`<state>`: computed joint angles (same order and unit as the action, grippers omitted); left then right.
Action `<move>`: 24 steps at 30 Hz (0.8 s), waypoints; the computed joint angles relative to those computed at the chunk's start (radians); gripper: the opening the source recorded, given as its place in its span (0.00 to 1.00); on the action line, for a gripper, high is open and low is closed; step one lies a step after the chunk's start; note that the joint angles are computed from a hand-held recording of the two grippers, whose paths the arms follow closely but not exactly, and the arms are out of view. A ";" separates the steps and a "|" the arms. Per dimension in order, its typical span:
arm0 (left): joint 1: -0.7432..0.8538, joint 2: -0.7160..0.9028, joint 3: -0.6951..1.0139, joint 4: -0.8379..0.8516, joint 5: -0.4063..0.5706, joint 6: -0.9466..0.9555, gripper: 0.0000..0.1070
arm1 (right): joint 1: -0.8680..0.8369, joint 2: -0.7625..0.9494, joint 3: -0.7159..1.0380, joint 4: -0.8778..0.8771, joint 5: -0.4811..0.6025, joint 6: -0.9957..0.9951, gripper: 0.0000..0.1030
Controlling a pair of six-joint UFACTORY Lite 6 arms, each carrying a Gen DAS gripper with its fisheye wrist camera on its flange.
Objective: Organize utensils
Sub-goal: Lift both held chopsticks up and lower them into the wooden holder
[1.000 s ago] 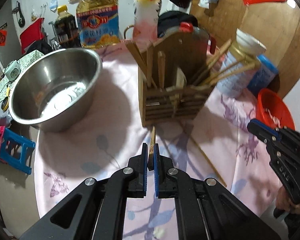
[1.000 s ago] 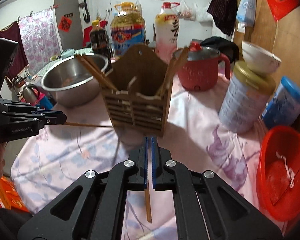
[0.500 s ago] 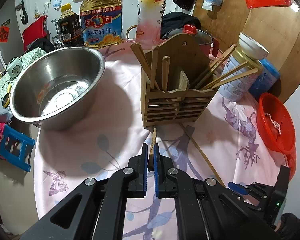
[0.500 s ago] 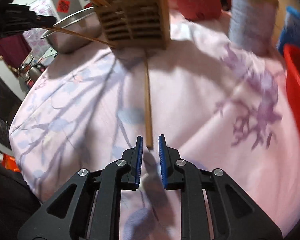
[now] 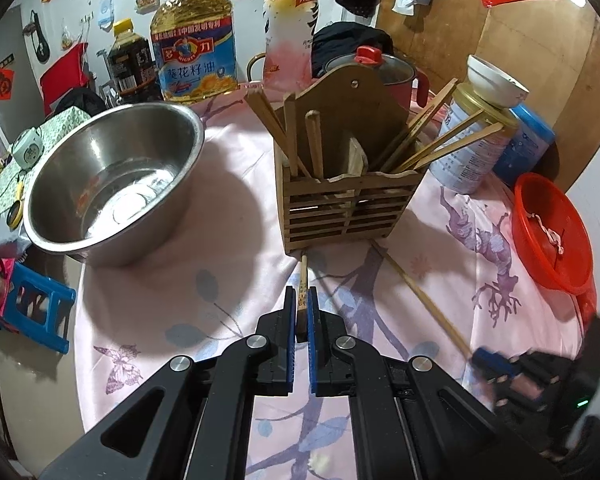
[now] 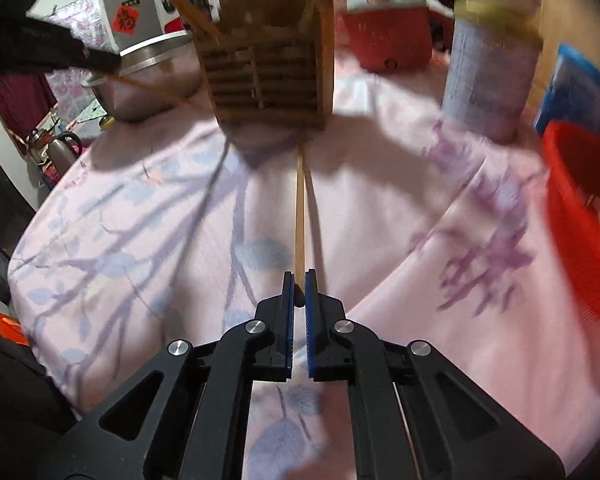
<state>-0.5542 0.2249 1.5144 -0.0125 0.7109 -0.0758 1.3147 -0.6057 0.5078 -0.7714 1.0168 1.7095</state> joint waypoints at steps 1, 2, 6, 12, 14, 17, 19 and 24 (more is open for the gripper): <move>0.002 -0.008 -0.003 -0.004 0.000 0.006 0.05 | 0.010 -0.011 0.036 -0.002 0.047 -0.034 0.06; 0.007 -0.021 -0.008 -0.011 0.002 0.014 0.05 | 0.013 -0.016 0.071 -0.005 0.083 -0.065 0.06; 0.025 -0.048 -0.006 -0.035 0.009 0.030 0.05 | 0.010 -0.018 0.218 -0.053 0.187 -0.146 0.06; 0.038 -0.096 0.002 -0.068 0.031 0.052 0.05 | -0.010 0.014 0.391 -0.135 0.233 -0.174 0.06; 0.041 -0.112 0.003 -0.077 0.037 0.065 0.05 | -0.035 0.035 0.442 -0.141 0.213 -0.196 0.06; 0.046 -0.139 -0.005 -0.096 0.048 0.083 0.05 | -0.063 0.059 0.491 -0.147 0.184 -0.208 0.06; 0.049 -0.149 -0.019 -0.108 0.051 0.092 0.05 | -0.065 0.078 0.502 -0.148 0.182 -0.202 0.06; 0.057 -0.172 -0.064 -0.123 0.035 0.105 0.05 | -0.049 0.097 0.494 -0.142 0.178 -0.175 0.06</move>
<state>-0.4968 0.0525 1.4502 -0.1354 0.7463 0.0293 1.2655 -0.5091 1.0017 -0.9136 1.1945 1.5345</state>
